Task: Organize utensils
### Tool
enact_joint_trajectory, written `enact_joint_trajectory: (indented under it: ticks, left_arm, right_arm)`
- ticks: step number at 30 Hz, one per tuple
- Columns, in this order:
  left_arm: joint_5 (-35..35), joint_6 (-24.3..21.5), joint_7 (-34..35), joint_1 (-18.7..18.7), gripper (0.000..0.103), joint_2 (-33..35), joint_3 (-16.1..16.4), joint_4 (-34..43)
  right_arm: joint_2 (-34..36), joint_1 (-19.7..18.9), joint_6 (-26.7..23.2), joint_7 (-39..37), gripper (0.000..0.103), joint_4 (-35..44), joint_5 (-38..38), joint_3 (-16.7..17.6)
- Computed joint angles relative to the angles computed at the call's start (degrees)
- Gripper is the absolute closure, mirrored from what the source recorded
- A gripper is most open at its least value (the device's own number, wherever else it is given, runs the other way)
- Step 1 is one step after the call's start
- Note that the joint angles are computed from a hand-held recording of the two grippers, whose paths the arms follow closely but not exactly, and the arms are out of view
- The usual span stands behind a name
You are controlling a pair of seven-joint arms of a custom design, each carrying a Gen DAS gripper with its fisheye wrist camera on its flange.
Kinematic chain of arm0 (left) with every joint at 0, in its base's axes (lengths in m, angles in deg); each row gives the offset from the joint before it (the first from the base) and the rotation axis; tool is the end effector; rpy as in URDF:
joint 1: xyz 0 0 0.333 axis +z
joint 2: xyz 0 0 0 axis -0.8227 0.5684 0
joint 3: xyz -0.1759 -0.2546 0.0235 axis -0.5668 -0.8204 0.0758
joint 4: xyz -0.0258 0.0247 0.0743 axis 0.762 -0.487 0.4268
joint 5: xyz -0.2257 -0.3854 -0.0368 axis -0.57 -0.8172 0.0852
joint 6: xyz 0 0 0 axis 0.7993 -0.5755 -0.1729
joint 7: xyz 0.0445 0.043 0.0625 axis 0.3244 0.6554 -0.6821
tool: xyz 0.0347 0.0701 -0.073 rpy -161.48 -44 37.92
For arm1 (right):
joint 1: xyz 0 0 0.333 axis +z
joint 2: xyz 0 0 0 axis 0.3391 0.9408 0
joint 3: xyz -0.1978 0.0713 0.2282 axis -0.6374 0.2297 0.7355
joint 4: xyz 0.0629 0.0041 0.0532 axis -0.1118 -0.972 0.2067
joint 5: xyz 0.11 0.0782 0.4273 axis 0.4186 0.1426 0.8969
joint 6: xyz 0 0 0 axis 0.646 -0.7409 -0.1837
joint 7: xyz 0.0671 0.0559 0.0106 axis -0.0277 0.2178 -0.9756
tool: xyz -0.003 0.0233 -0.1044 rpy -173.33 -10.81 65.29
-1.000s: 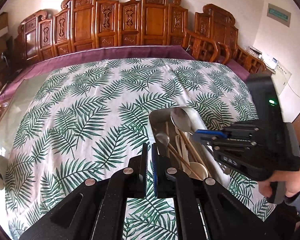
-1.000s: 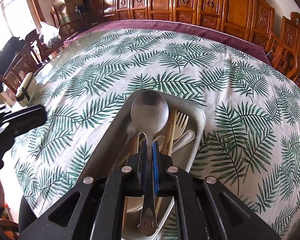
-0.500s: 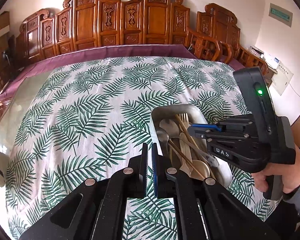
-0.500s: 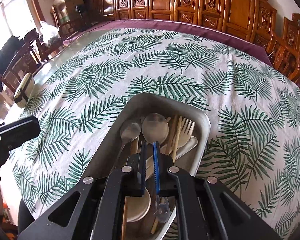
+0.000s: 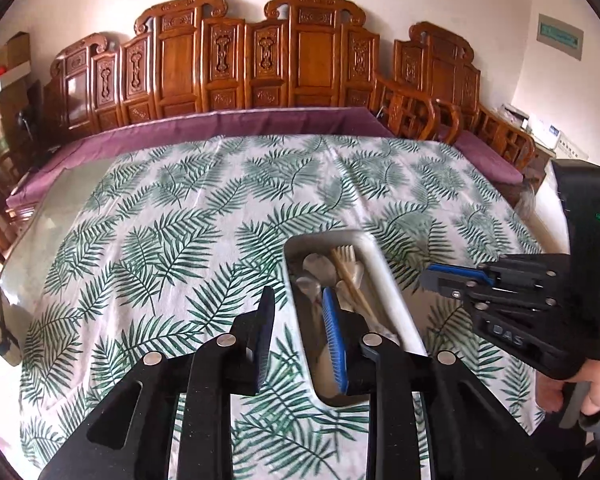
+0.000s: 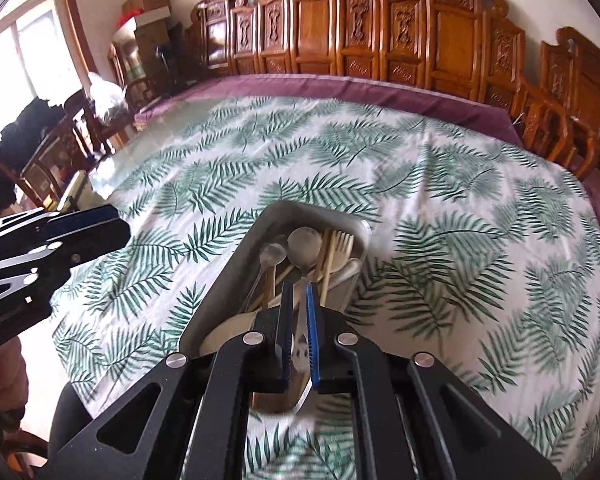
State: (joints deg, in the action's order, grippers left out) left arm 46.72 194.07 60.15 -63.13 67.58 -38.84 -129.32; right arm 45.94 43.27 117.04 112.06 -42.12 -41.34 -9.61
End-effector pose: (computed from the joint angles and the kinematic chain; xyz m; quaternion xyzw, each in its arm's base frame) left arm 0.5168 -0.2182 0.5427 -0.6235 0.6854 -0.2953 0.2328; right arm 0.5793 0.3502 0.5332 -0.8057 0.4895 -0.0990 0.3184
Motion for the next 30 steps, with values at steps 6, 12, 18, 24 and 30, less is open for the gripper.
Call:
enact_joint_trajectory:
  ticks: [6,12,18,24,30]
  left_arm:
    - [3.6,0.19,-4.89,0.56,0.037,-3.06,-2.85,-1.2]
    - [6.65,0.14,-10.37,0.64,0.008,-6.22,-5.34,-3.44]
    - [9.37,-1.64,-15.64,0.52,0.008,-10.14,-7.25,-6.13]
    - [9.49,-3.12,-18.78,-0.77,0.008,-15.64,-8.23,-8.76]
    - [9.95,-4.9,-20.63,-1.59,0.008,-21.41,-9.5,-9.38]
  right_arm:
    - [-9.76,-0.45,3.46,1.42,0.094,-9.38,0.19,-0.82]
    - [-17.51,-2.01,6.85,8.26,0.035,-17.95,-5.74,-0.44]
    - [-24.87,-4.33,9.06,15.15,0.003,-25.45,-11.27,0.42]
    - [-32.98,-5.81,9.54,19.51,0.003,-31.27,-13.69,1.29]
    - [-42.95,-7.97,10.98,23.82,0.003,-35.68,-17.72,3.46]
